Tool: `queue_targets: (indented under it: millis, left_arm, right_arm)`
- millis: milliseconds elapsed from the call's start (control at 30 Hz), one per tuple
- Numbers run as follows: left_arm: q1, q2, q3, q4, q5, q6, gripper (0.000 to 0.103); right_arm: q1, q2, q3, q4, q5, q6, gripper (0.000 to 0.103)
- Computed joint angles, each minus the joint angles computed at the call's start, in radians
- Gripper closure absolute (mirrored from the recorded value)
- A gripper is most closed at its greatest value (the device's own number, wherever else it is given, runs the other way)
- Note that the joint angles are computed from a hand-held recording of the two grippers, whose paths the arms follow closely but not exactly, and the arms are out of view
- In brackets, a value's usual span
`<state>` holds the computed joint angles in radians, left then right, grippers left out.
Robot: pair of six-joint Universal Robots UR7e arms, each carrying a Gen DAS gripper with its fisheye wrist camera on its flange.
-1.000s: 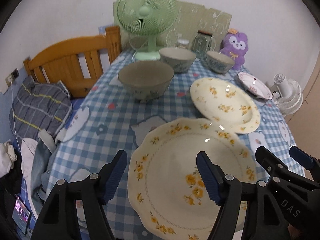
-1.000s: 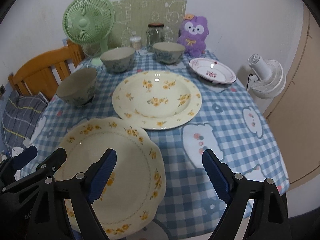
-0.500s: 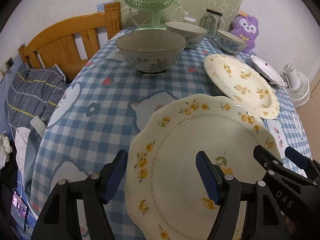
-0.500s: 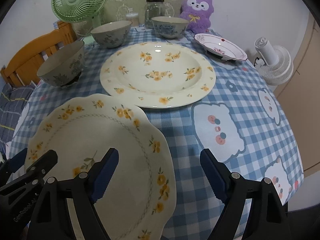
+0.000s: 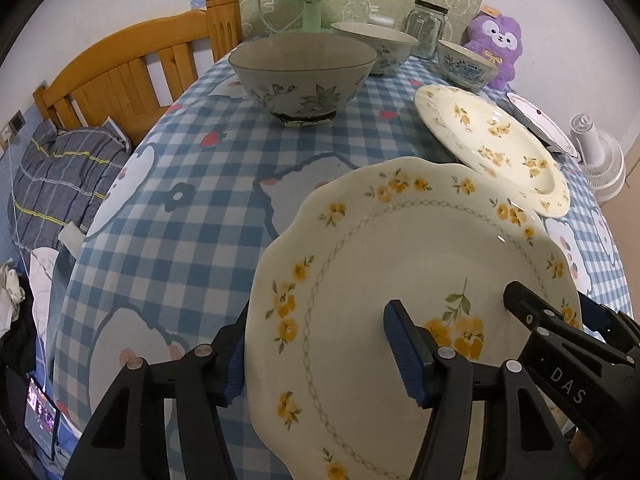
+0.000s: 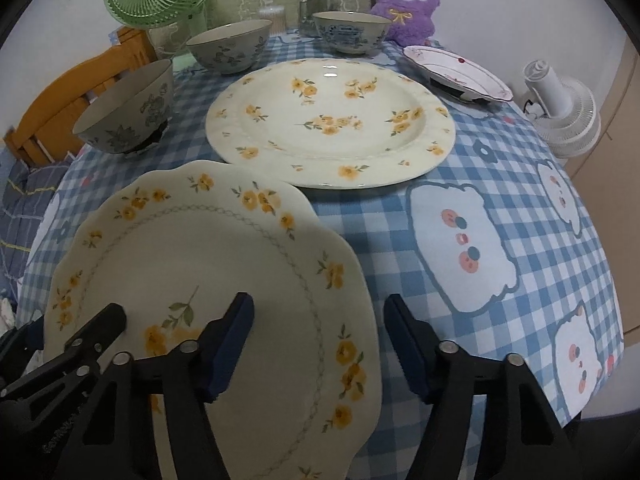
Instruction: Organize plates and bowls
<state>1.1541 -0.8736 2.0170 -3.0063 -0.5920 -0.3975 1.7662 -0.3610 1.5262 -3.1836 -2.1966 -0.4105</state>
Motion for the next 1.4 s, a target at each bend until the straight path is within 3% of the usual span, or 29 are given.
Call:
queue_targets:
  millis: [33,1033,1333,1400]
  left_arm:
    - [0.0,0.0,-0.001,0.003,0.001,0.0,0.039]
    - [-0.009,-0.048,0.022,0.015,-0.016,0.08,0.04]
    - [0.021,-0.064,0.023,0.032,-0.04,0.097,0.057]
    - [0.036,-0.081,0.022,0.054,-0.078,0.08,0.059]
  right_arm:
    - [0.002,0.002,-0.002,0.002,-0.001,-0.002,0.042]
    - [0.041,-0.009,0.02,-0.004,-0.05,0.049,0.043]
    - [0.036,0.012,-0.002,0.033,-0.084,0.121,0.049]
    - [0.036,0.01,-0.001,0.044,-0.083,0.143,0.049]
